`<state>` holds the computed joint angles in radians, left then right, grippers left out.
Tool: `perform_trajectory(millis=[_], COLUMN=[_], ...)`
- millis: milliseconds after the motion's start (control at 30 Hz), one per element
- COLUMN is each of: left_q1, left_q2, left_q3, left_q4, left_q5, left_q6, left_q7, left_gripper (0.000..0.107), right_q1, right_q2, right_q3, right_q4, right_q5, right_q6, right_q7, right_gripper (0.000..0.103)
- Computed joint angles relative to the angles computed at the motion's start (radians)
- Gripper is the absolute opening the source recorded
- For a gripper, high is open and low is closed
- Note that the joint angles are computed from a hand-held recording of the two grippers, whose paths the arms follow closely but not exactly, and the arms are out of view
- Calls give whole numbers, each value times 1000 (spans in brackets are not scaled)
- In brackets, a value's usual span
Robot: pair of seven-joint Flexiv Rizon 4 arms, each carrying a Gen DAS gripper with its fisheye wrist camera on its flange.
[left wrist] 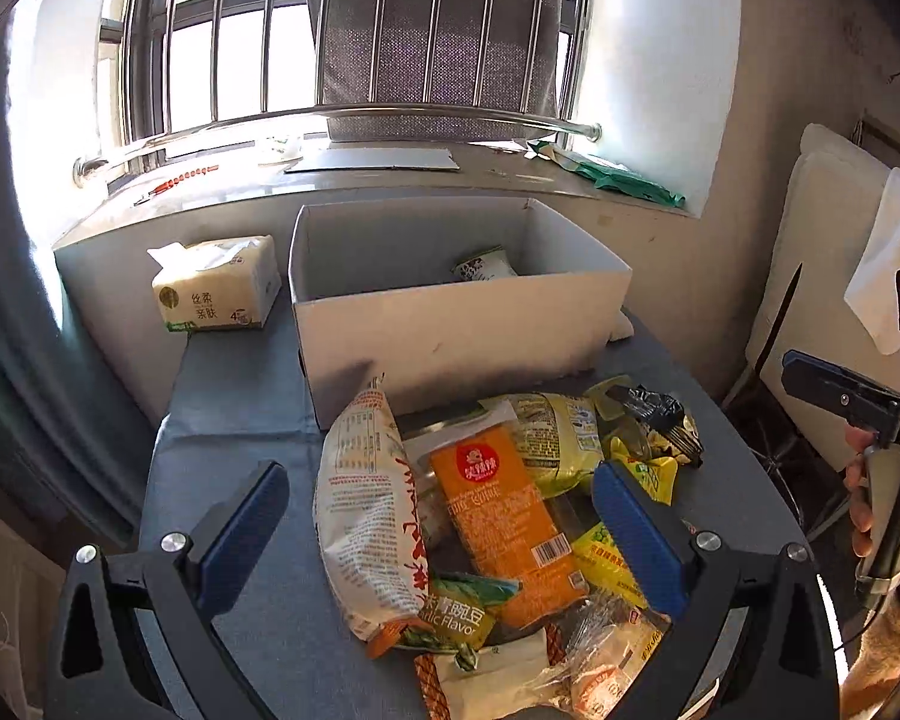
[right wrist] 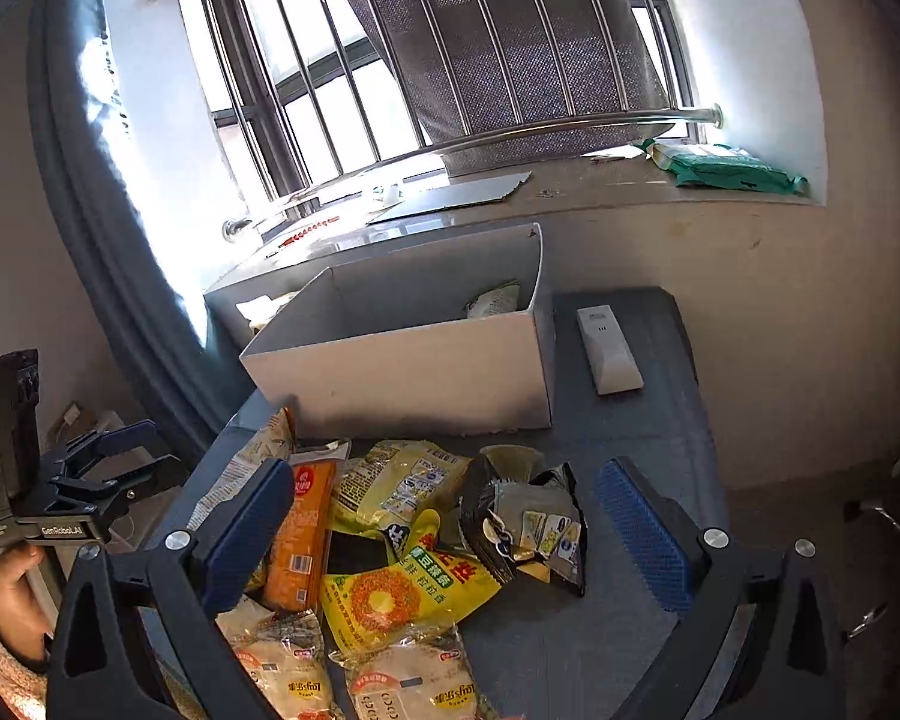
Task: Organize snacks
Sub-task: 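Grasp the grey snack bag with the right tool while the left tool grasps the white chip bag, then drop both bags into the white box and withdraw both tools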
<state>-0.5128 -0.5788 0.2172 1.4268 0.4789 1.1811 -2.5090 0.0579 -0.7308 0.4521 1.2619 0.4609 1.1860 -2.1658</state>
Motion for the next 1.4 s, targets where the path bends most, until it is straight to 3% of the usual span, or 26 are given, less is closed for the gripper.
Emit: perform_trajectory(millis=[200,300,367,567,833,900,967,1033,1167,1400], left_q1=[-14,-34,-54,-53,-82,-79,-75,-70,-21,64], left_q2=[1,-8,-9,-9,-15,-19,-24,-31,-42,-76], left_q3=[-10,7,31,44,90,88,85,82,35,-15], left_q4=[159,176,182,221,258,261,263,261,256,176], left_q5=[-65,-110,-122,-200,-296,-318,-342,-362,-409,-464], left_q6=[203,220,235,305,347,351,353,351,340,197], left_q7=[-107,-99,-96,-64,-17,2,20,38,94,191], left_gripper=[103,103,103,103,103,103,103,103,103,103], right_q1=[-86,-43,-31,58,120,131,134,105,109,4], right_q2=[24,16,0,-106,-311,-304,-300,-310,-248,-104], right_q3=[51,-14,-23,-103,-148,-160,-164,-124,-148,-43], right_q4=[149,152,131,-66,-452,-431,-426,-458,-355,-162], right_q5=[123,66,62,-61,-160,-160,-160,-121,-110,31], right_q6=[20,-52,-45,-123,-478,-438,-433,-499,-409,-296], right_q7=[22,87,102,234,376,342,350,343,299,113], right_gripper=[103,103,103,103,103,96,76,69,61,61])
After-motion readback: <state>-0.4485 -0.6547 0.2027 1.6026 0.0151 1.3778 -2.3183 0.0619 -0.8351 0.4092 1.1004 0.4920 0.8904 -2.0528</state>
